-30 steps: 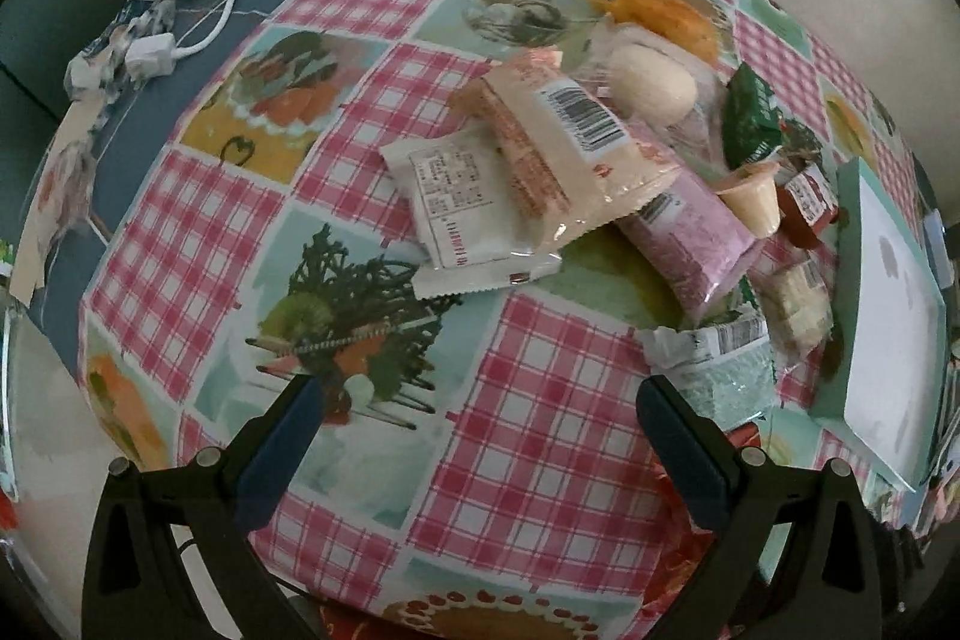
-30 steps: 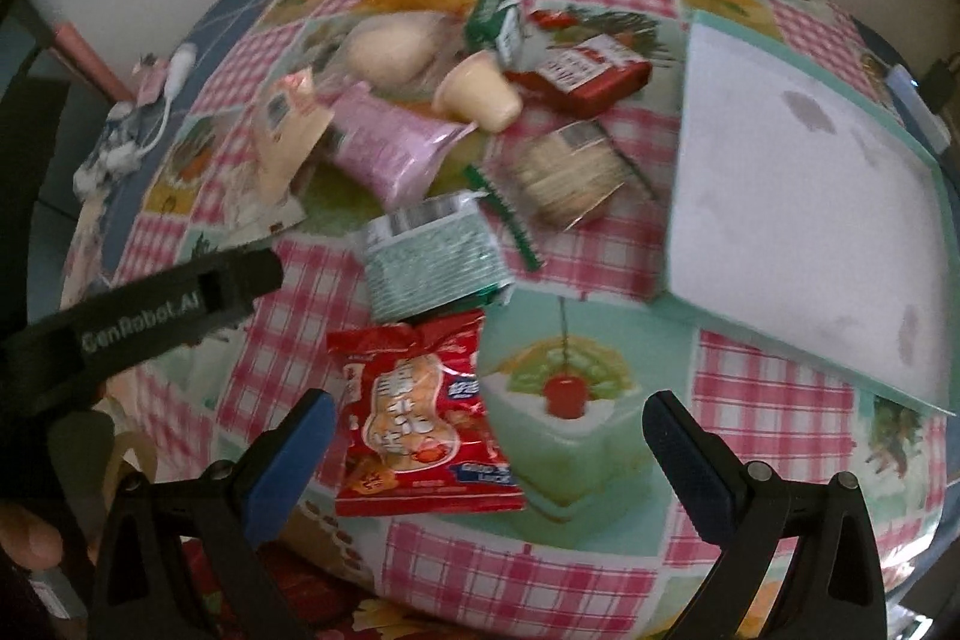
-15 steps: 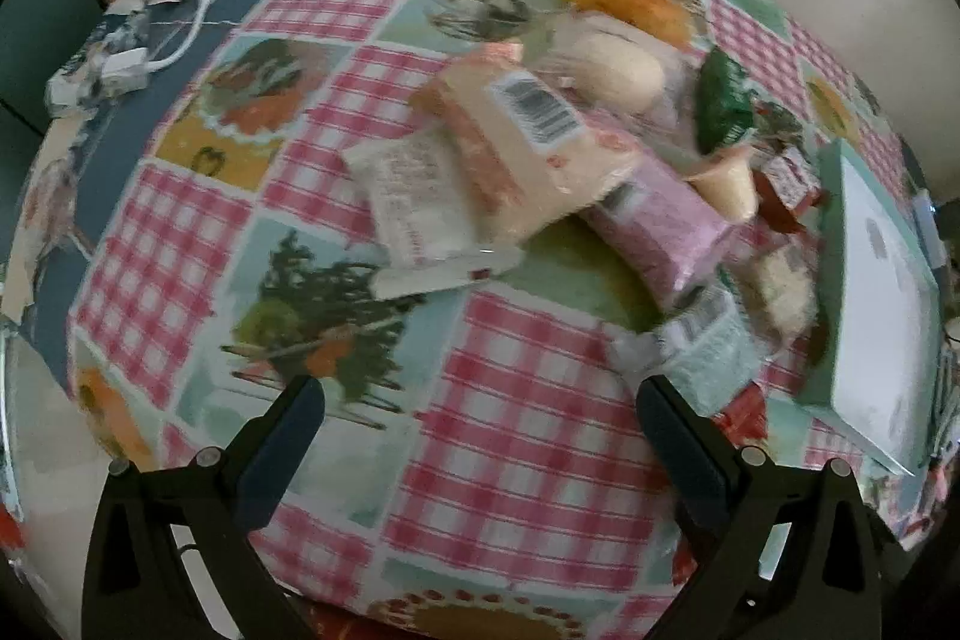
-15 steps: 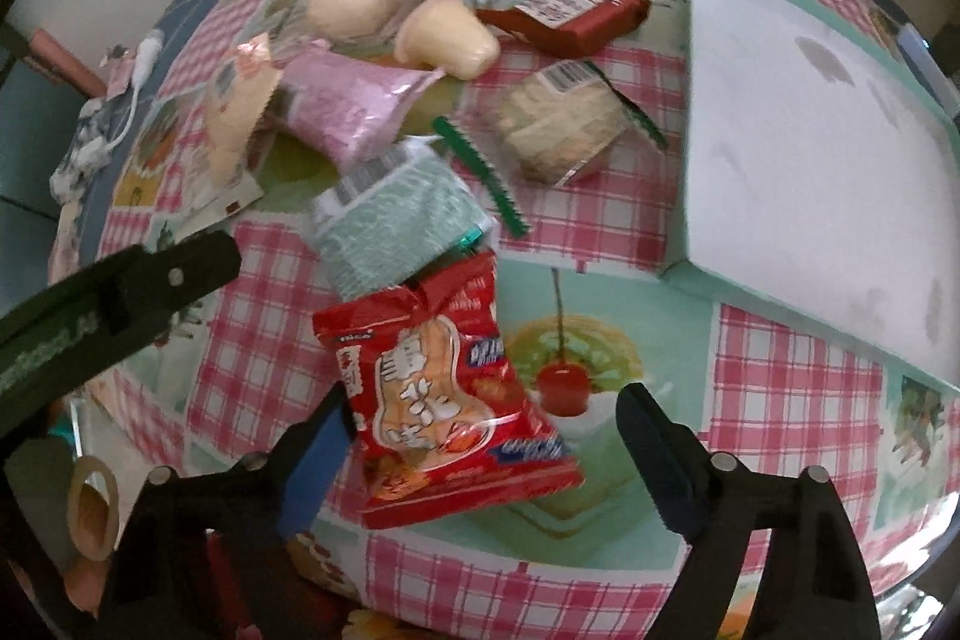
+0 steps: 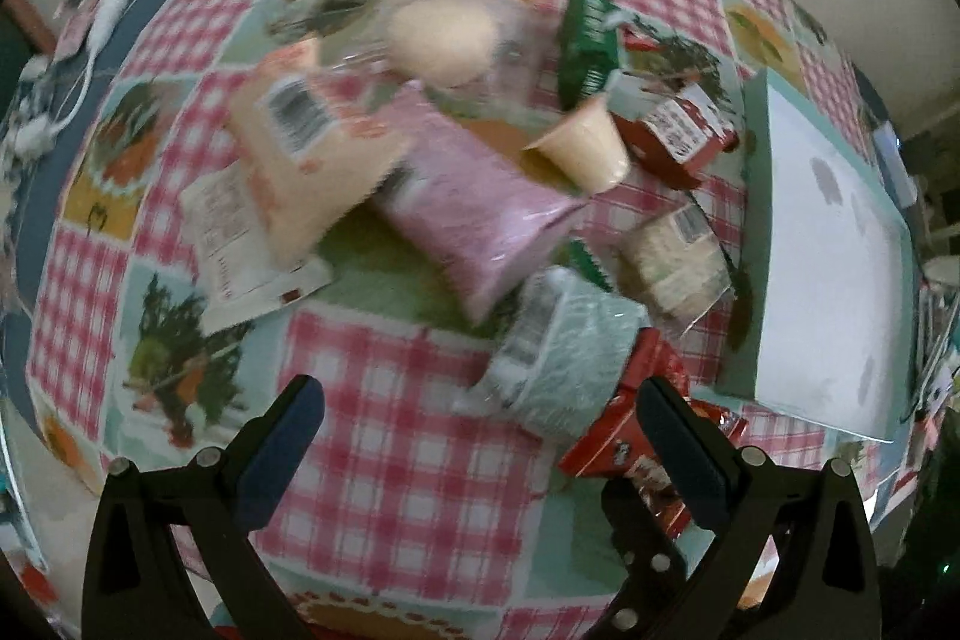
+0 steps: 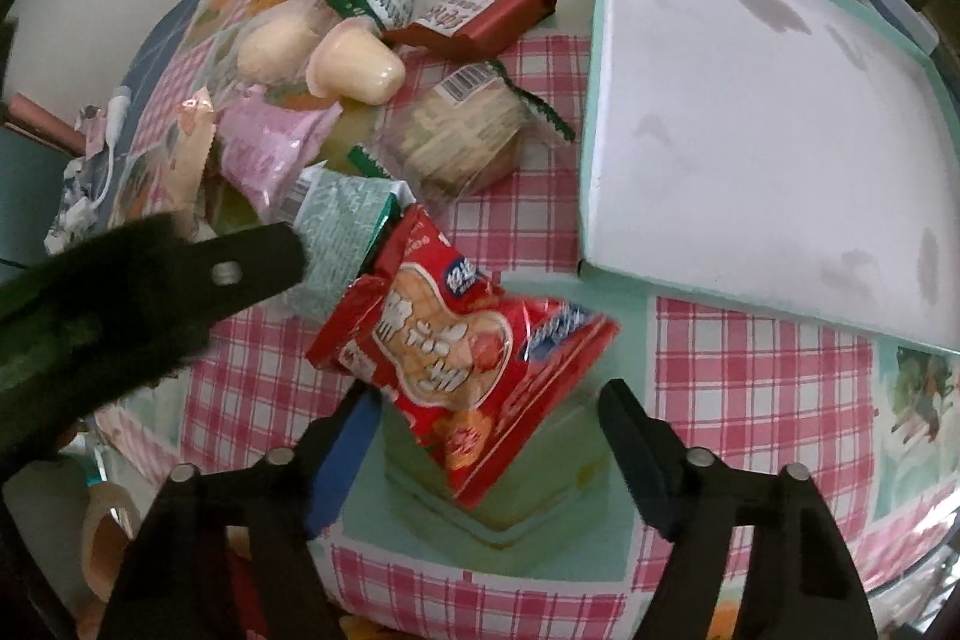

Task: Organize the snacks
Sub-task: 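Reach the right tool to the red candy bag and close on it, then lift the red bag with the right tool while the left tool grasps the mint-green pastry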

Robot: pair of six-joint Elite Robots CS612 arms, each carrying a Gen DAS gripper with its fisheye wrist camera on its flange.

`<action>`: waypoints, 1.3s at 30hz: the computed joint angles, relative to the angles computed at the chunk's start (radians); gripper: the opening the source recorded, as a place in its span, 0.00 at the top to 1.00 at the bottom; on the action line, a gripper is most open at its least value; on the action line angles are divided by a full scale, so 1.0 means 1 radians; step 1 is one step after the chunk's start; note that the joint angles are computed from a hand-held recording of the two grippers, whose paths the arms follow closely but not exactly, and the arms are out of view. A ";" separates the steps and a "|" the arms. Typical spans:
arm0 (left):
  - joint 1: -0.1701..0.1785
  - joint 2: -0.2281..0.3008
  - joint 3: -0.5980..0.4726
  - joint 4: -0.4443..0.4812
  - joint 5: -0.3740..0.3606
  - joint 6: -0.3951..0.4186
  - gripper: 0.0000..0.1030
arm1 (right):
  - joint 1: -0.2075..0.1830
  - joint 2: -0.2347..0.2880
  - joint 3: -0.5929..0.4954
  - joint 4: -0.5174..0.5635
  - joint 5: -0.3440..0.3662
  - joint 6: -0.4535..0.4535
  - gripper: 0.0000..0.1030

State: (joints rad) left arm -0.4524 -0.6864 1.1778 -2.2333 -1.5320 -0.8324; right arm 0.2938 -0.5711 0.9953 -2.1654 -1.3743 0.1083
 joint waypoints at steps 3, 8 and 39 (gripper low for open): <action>-0.005 0.025 -0.043 0.029 0.008 0.027 0.00 | -0.003 0.002 -0.002 -0.003 0.005 -0.006 0.29; -0.008 0.051 -0.086 0.047 0.030 0.042 0.04 | -0.009 0.016 -0.031 0.013 0.018 -0.025 0.35; -0.032 0.026 -0.017 -0.036 0.043 0.099 0.47 | -0.022 0.030 -0.037 0.002 -0.044 -0.010 0.64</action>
